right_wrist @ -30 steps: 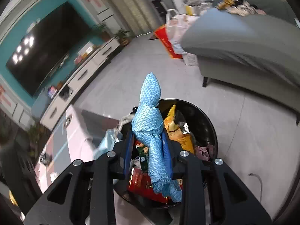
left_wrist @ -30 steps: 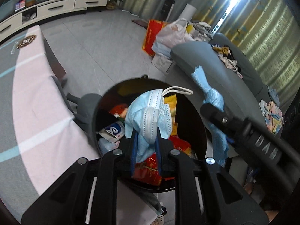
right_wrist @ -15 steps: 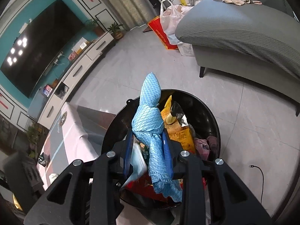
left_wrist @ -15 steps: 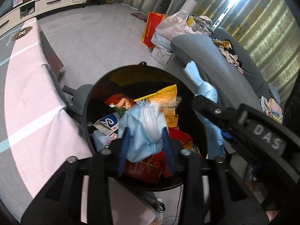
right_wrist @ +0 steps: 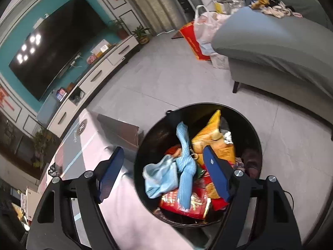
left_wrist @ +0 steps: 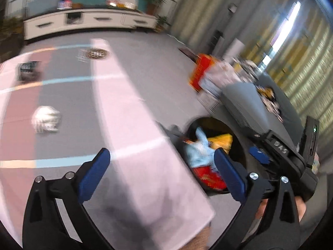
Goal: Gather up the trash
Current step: 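Open both tools to drop the mask and cloth into the bin, then grasp the white tissue with the right tool while the left tool grasps the dark plastic bag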
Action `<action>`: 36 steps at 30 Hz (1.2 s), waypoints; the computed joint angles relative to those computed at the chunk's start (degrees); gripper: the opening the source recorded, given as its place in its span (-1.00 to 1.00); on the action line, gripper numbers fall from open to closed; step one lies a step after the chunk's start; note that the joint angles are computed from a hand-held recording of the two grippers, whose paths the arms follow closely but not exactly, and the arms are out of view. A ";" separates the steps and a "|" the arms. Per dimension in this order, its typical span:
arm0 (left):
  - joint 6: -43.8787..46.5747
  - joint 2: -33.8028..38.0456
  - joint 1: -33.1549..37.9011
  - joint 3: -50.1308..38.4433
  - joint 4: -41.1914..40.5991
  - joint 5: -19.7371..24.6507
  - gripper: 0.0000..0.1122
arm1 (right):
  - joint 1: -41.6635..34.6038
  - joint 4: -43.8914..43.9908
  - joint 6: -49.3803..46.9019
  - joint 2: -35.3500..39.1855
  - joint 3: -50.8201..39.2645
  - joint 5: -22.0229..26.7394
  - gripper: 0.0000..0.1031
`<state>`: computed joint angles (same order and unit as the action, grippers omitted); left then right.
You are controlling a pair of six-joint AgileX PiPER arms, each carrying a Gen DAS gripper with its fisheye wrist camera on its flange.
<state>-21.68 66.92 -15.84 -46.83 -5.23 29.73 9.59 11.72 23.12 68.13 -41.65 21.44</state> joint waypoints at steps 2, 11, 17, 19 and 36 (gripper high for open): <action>5.55 -4.59 7.56 1.79 -2.91 3.19 0.78 | 3.63 -7.17 7.88 -0.01 -1.06 -0.10 0.55; 47.97 -10.42 59.12 8.31 -29.69 12.63 0.78 | 28.42 -45.18 42.60 8.29 -12.01 4.75 0.58; 68.84 -1.53 80.26 6.03 -43.62 19.27 0.77 | 39.39 -45.93 39.61 18.82 -21.35 2.80 0.58; 70.23 0.93 84.24 4.89 -44.97 20.57 0.77 | 42.01 -42.59 34.68 23.63 -26.11 2.92 0.58; 67.55 7.96 85.83 3.31 -44.17 18.76 0.77 | 46.39 -29.37 13.21 58.61 -67.33 22.45 -0.02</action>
<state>45.87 74.88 70.00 -43.52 -49.40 48.49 55.98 -17.66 36.33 126.74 -108.97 43.89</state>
